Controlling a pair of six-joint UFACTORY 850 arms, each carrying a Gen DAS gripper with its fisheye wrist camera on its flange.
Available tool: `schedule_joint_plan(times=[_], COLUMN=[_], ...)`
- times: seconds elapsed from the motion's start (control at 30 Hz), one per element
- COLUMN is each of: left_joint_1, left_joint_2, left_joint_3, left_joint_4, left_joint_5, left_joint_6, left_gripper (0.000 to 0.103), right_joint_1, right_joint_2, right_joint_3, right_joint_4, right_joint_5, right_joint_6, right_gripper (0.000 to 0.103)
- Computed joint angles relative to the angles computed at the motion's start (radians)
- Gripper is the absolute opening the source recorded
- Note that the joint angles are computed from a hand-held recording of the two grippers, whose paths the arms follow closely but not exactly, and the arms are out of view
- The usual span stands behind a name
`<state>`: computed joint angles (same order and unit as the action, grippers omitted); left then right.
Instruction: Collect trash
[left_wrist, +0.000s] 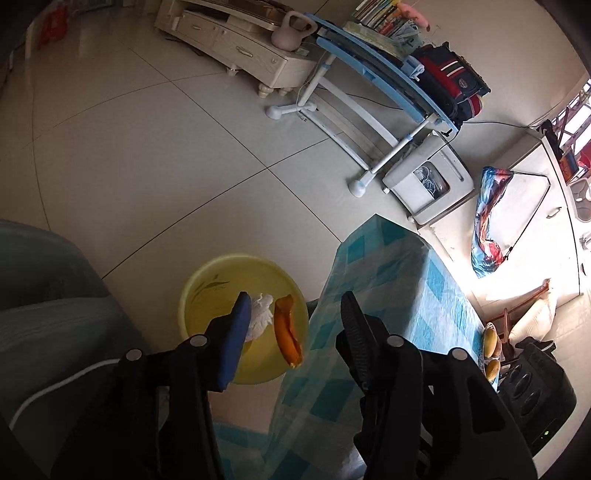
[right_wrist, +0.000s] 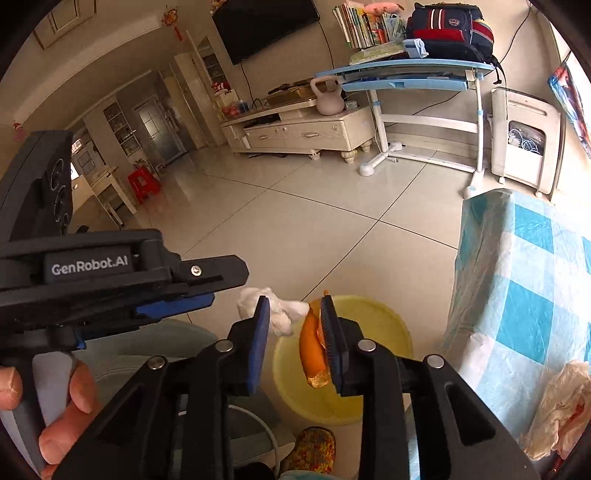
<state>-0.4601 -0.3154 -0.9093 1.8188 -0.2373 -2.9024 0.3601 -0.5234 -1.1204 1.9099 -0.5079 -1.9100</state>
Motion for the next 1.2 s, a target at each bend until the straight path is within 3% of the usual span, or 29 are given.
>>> schedule_joint_plan(times=[0.23,0.47,0.57,0.67,0.77,0.87,0.97,1.1,1.2], left_joint_1=[-0.048,-0.162,-0.201,-0.230,-0.267,-0.315,-0.372,-0.452,-0.502], left_joint_2=[0.029,0.046,0.056,0.066,0.066,0.064,0.058,0.047,0.032], left_joint_3=[0.008,-0.019,-0.020,-0.014,-0.013,-0.010,-0.009,-0.009,-0.015], left_joint_4=[-0.200,-0.355,-0.388,-0.382,-0.392,-0.383,-0.363,-0.348,-0.343], left_joint_5=[-0.118,-0.291,-0.344,-0.355,-0.363,-0.374,-0.387,-0.414,-0.429], left_joint_6=[0.182,0.400,0.431,0.417,0.424,0.411,0.395,0.386,0.392], left_gripper=[0.063,0.078,0.081,0.081,0.082,0.083,0.084,0.087,0.089], right_joint_1=[-0.033,-0.106,-0.184,-0.309,-0.442,-0.529,-0.558,-0.569,-0.575], right_joint_2=[0.098,0.344,0.472,0.598,0.659,0.597,0.479,0.349,0.310], right_joint_3=[0.122,0.416,0.549,0.664,0.706,0.665,0.593,0.504,0.465], right_joint_4=[0.108,0.267,0.341,0.419,0.485,0.518,0.535,0.419,0.367], right_joint_5=[-0.072,-0.136,-0.138,-0.120,-0.040,0.085,0.168,0.211,0.219], right_joint_6=[-0.113,-0.370,-0.479,-0.574,-0.629,-0.669,-0.692,-0.553,-0.501], right_gripper=[0.038,0.044,0.046,0.050,0.057,0.060,0.060,0.060,0.067])
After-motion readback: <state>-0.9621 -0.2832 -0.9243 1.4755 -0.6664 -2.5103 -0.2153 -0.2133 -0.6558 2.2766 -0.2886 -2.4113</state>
